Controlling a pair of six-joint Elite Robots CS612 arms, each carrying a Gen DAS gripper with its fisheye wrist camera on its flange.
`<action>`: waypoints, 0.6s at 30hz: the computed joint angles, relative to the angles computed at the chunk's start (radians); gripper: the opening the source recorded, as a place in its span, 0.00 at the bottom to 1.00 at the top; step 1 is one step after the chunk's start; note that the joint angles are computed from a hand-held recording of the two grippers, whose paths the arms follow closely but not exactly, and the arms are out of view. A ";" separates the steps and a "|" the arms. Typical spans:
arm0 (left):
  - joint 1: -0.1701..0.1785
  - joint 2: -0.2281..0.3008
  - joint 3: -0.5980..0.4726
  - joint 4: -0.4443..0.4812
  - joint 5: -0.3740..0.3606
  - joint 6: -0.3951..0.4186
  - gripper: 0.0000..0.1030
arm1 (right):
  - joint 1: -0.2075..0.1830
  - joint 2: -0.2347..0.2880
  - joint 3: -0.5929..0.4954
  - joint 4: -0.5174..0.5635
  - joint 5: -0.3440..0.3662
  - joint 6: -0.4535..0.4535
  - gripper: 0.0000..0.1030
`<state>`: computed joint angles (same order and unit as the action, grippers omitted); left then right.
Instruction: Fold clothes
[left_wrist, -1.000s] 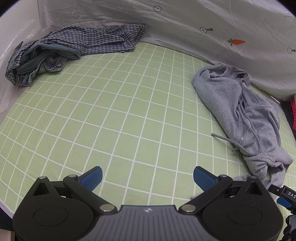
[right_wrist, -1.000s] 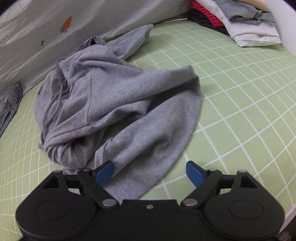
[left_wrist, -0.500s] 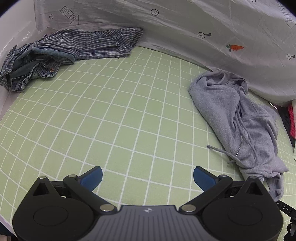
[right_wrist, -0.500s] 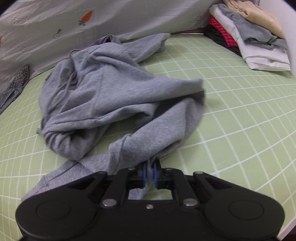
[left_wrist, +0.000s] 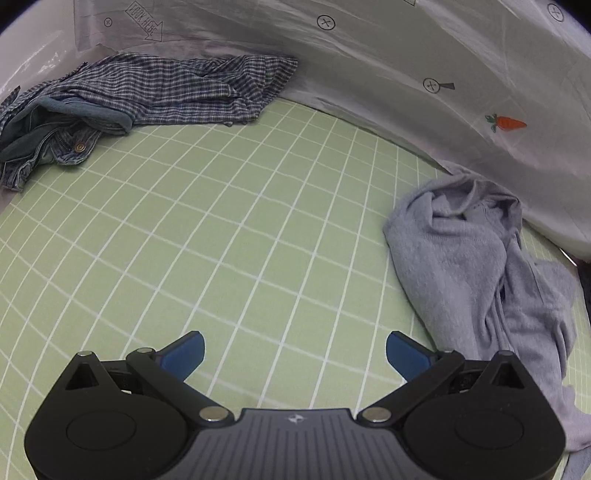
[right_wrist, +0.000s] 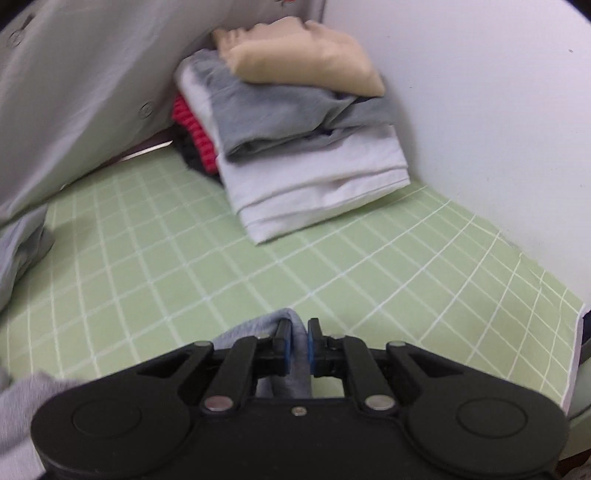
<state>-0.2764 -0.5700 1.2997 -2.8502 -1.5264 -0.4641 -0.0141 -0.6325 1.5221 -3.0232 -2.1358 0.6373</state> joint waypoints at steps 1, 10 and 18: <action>0.001 0.018 -0.038 0.018 0.001 -0.006 1.00 | -0.007 0.009 -0.021 0.010 -0.003 0.015 0.13; -0.013 0.243 -0.501 0.232 -0.062 0.118 0.96 | 0.018 0.072 -0.160 0.150 -0.012 0.124 0.65; -0.014 0.460 -0.909 0.459 -0.213 0.188 0.30 | 0.024 0.048 -0.128 0.222 -0.016 0.208 0.76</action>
<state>-0.2909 -0.1099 0.3903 -2.3911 -1.7393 -0.2759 0.0103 -0.5843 1.3941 -2.8010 -2.1519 0.8458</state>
